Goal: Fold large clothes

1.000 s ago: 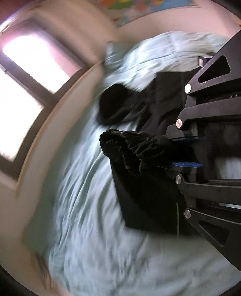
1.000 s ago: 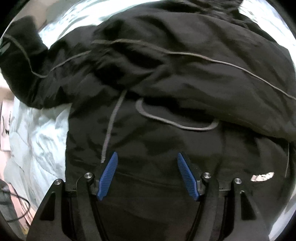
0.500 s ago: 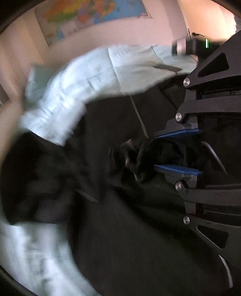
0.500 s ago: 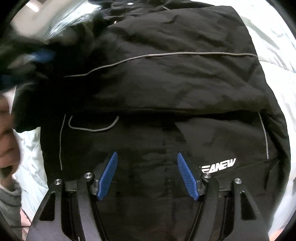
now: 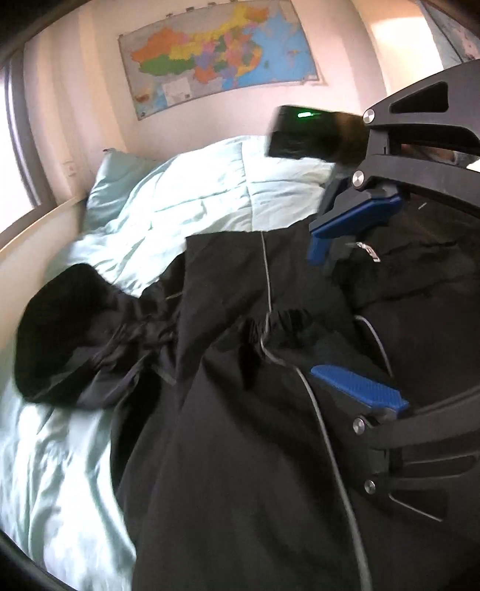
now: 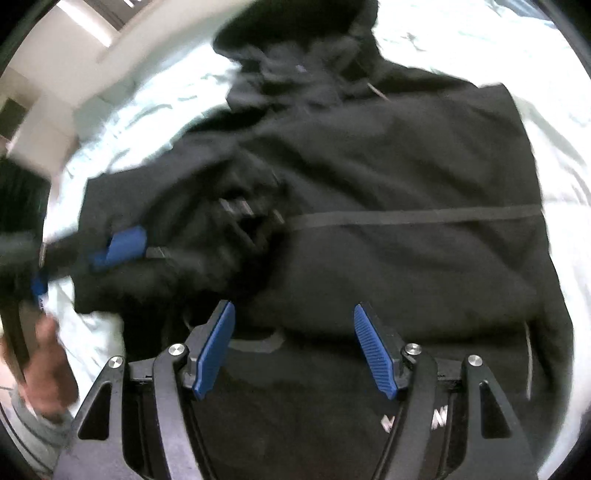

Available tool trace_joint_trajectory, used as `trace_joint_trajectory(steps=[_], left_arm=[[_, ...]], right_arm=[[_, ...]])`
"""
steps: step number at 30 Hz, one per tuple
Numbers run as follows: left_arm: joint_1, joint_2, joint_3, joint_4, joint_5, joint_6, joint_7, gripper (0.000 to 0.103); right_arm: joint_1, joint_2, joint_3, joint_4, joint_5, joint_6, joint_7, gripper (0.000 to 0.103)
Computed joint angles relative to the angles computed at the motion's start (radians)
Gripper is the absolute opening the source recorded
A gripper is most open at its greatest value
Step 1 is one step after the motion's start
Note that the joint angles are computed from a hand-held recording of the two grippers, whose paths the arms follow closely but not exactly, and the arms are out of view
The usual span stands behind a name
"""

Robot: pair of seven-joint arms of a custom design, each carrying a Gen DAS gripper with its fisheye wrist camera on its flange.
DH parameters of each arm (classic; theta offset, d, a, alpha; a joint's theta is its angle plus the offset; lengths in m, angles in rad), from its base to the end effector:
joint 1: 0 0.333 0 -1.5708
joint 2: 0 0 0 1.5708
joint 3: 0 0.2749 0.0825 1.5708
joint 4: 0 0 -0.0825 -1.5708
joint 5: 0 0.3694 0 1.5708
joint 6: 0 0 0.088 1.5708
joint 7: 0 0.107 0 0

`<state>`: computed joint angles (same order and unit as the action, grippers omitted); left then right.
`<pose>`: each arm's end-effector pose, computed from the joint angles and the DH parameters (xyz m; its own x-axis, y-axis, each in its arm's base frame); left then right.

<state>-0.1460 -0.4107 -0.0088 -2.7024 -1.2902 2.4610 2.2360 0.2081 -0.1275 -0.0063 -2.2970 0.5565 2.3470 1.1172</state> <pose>0.3975 -0.0607 0.3449 0.0136 -0.6917 0.7221 -0.9286 -0.2766 -0.2474 0.4935 0.1089 0.3882 0.3203 -0.8787 -0.3539 -0.9343 -0.2312 -0.2715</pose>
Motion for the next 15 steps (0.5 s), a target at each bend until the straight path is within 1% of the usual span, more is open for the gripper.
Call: trace_joint_trajectory(steps=[2,4,5,6,9,10,11,12,13,15], left_arm=[[0.028,-0.075,-0.009,-0.053,0.066,0.029,-0.072,0.073],[0.049,-0.140,-0.017,-0.109,0.157,0.075,-0.139,0.073],[0.055,-0.165,-0.017,-0.128,0.195,0.086,-0.171,0.073],[0.058,-0.190,-0.012,-0.145,0.226,0.092,-0.196,0.073],[0.064,-0.254,0.014,-0.189,0.297,0.101,-0.257,0.073],[0.067,-0.271,0.021,-0.200,0.324,0.106,-0.272,0.073],[0.059,-0.272,0.021,-0.203,0.341,0.124,-0.287,0.073],[0.058,-0.273,0.016,-0.205,0.366,0.141,-0.308,0.073],[0.064,-0.285,0.008,-0.211,0.402,0.154,-0.333,0.073],[0.067,-0.278,-0.014,-0.210,0.463,0.197,-0.383,0.073]], right_arm=[[0.021,0.032,0.015,0.017,0.063,0.011,0.008,0.071],[0.023,0.091,0.017,0.071,0.110,-0.012,0.018,0.071],[0.020,0.123,0.020,0.101,0.121,-0.020,0.037,0.071],[0.019,0.159,0.029,0.135,0.134,-0.024,0.060,0.071],[0.004,0.210,0.045,0.166,0.193,-0.055,0.072,0.071],[0.004,0.229,0.056,0.174,0.210,-0.058,0.069,0.069],[0.003,0.238,0.063,0.182,0.209,-0.063,0.070,0.063],[0.007,0.234,0.070,0.176,0.195,-0.044,0.066,0.046],[0.010,0.224,0.075,0.166,0.179,-0.026,0.062,0.039],[0.019,0.181,0.082,0.130,0.157,0.028,0.041,0.032]])
